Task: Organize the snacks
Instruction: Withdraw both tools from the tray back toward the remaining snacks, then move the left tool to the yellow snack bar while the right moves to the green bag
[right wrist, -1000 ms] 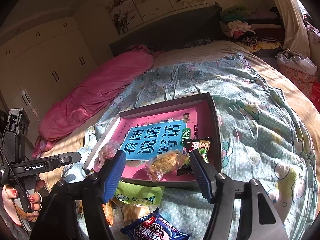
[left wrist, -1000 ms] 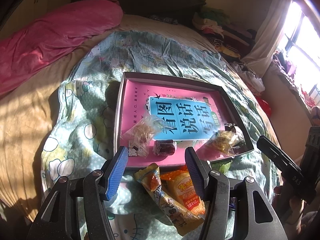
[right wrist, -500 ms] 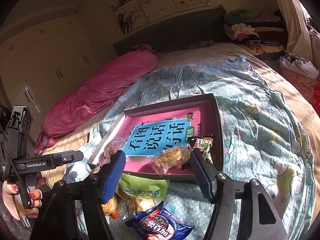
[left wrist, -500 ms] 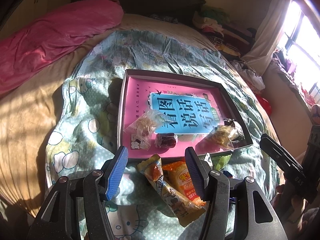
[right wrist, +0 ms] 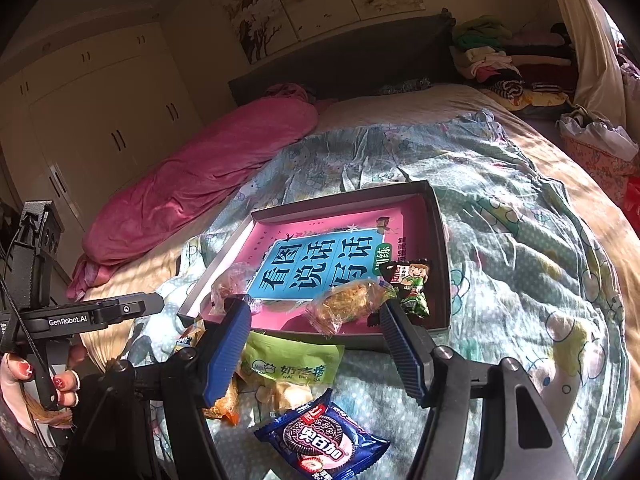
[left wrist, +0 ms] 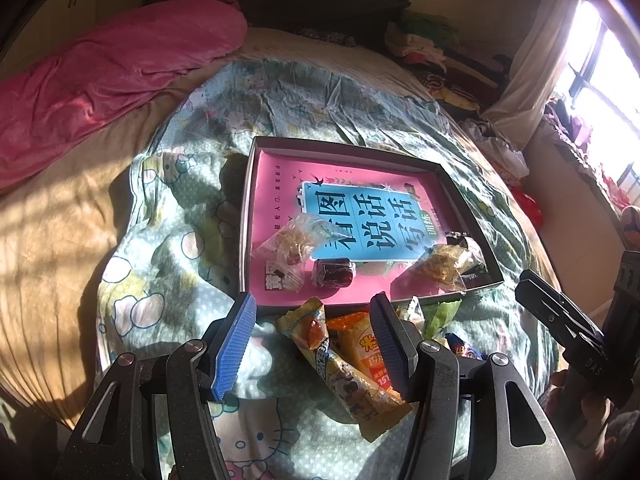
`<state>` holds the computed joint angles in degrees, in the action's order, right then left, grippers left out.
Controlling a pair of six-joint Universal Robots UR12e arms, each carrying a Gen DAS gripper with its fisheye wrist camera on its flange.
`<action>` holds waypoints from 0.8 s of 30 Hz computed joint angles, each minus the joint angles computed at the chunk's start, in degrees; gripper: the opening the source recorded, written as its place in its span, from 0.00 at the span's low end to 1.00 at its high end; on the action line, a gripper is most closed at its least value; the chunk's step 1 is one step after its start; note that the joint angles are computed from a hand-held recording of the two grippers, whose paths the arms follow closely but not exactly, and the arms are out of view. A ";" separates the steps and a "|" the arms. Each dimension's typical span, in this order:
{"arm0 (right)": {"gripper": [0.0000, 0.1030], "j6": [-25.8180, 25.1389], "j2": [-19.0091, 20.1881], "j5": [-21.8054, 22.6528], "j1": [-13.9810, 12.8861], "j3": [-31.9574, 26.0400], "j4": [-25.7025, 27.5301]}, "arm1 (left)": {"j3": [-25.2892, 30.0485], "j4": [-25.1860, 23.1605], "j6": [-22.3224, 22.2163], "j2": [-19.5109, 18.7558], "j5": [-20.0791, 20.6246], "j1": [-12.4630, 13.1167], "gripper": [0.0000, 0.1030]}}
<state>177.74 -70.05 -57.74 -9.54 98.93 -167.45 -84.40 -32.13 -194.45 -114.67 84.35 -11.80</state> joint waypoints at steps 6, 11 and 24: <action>0.65 -1.29 -0.43 0.26 0.14 0.40 1.41 | -0.55 -0.35 0.45 0.31 -0.11 -0.10 0.59; 0.65 -3.38 -0.73 0.44 0.53 0.52 3.29 | -0.81 -1.23 0.69 0.31 -0.35 -0.19 0.59; 0.65 -10.48 -0.74 -1.27 2.07 -0.05 9.28 | -0.58 -5.23 -0.53 -0.53 -1.90 -0.36 0.59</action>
<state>167.26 -70.79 -59.01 -7.46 98.89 -158.17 -84.98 -37.36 -194.98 -115.20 82.45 -12.16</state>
